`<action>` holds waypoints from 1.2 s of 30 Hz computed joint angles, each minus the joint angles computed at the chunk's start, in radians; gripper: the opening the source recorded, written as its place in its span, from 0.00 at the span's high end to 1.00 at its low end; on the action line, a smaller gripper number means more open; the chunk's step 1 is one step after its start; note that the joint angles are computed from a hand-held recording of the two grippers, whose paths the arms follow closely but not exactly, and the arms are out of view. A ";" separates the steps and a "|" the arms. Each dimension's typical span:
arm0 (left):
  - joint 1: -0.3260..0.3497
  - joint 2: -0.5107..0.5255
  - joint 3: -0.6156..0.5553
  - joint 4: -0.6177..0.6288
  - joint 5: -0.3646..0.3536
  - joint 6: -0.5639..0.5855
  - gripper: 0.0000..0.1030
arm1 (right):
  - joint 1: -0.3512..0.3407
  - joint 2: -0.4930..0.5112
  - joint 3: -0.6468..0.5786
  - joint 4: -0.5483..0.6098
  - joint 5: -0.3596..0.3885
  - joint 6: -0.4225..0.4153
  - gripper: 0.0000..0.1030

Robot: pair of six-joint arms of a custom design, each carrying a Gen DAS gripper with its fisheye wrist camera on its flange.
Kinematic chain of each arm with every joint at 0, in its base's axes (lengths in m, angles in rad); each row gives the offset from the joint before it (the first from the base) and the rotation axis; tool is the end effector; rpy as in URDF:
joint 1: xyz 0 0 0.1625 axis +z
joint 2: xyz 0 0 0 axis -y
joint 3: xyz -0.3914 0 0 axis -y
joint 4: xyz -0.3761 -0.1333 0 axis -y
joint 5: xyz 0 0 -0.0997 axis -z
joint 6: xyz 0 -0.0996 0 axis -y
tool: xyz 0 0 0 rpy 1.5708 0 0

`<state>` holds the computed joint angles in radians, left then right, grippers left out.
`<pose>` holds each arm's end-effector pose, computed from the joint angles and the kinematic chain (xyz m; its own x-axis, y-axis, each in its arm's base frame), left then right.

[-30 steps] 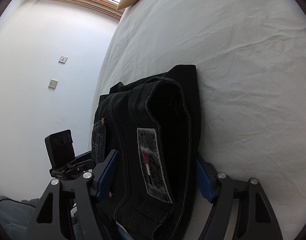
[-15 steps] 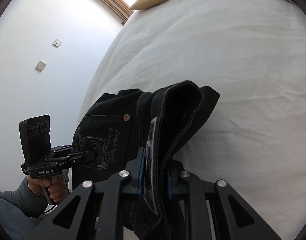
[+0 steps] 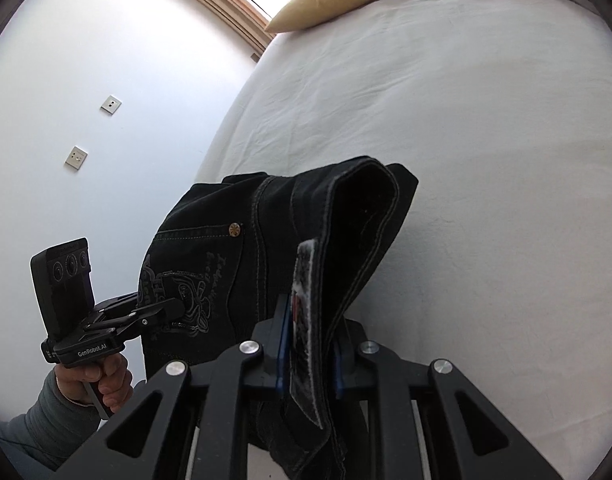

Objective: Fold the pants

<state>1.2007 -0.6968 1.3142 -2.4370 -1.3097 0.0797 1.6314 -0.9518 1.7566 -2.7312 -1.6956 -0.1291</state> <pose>-0.1148 -0.7354 0.1272 -0.8928 0.3612 -0.2690 0.4230 0.8776 -0.2255 0.1580 -0.6072 0.1523 -0.9775 -0.1372 0.1605 -0.1841 0.9258 -0.3302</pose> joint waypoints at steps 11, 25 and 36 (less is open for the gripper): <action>0.023 -0.020 0.134 -0.246 0.114 0.010 0.38 | -0.114 -0.076 0.178 -0.195 0.135 0.098 0.33; -0.390 -0.224 0.689 -1.158 0.715 0.362 0.00 | 0.283 -0.204 0.394 -0.551 -0.394 0.014 0.18; -0.613 -0.549 0.873 -0.592 0.880 -0.245 0.00 | 0.612 -0.190 0.392 -0.737 -0.631 -0.048 0.00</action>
